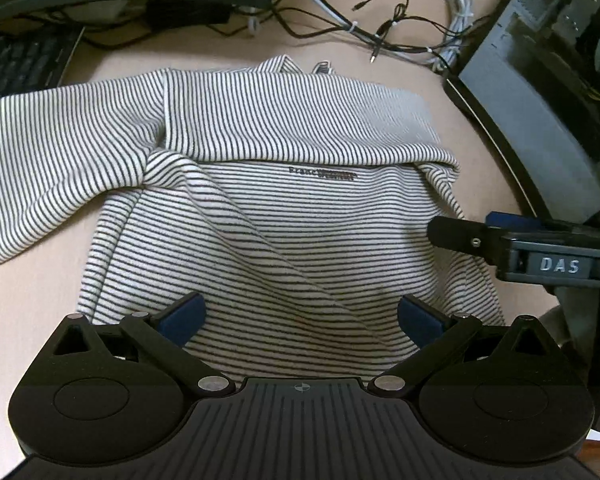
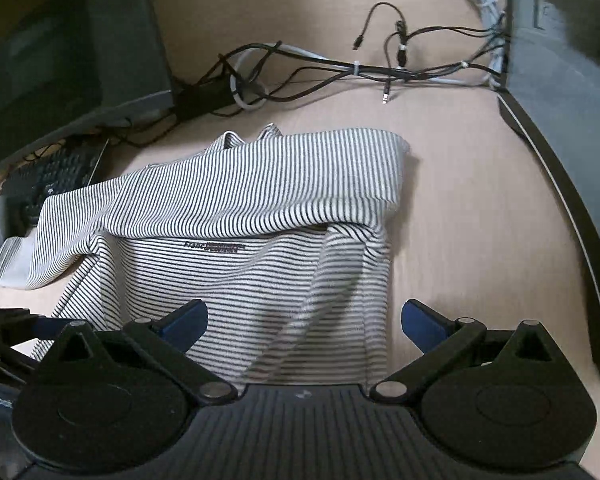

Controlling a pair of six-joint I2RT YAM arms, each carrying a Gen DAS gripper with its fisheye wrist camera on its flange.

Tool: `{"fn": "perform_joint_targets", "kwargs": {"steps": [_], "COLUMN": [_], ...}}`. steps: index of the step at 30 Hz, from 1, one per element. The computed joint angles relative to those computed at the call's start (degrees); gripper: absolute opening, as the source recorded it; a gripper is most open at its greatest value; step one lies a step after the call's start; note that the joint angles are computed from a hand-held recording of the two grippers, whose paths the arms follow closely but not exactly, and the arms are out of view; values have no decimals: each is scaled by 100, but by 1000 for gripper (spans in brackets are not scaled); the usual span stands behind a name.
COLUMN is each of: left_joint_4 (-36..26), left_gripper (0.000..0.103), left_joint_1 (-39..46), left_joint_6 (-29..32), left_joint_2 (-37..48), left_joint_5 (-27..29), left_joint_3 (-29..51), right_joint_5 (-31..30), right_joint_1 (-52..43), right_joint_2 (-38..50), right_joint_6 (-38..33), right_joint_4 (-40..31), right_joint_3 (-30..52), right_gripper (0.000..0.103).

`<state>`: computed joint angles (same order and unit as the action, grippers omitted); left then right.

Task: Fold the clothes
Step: 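Grasp the shirt side edge with the left gripper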

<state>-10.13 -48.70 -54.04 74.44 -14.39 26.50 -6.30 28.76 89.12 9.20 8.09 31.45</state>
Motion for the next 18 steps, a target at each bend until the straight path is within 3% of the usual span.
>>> {"fn": "perform_joint_targets", "kwargs": {"steps": [6,12,18], "left_joint_4": [-384,-493,-552], "left_gripper": [103,103,100], "left_joint_1": [26,120,575], "left_joint_6": [108,-74,368], "left_joint_2": [249,179,-196], "left_joint_5": [83,24,-921], "left_joint_3": [361,430,604], "right_joint_5": [-201,-74,-199], "right_joint_1": [-63,21,-59], "right_joint_2": [657,652,600], "right_joint_6": [-114,-410,-667], "right_joint_4": [-121,46,180], "right_joint_3": [477,335,212], "right_gripper": [103,103,103]}}
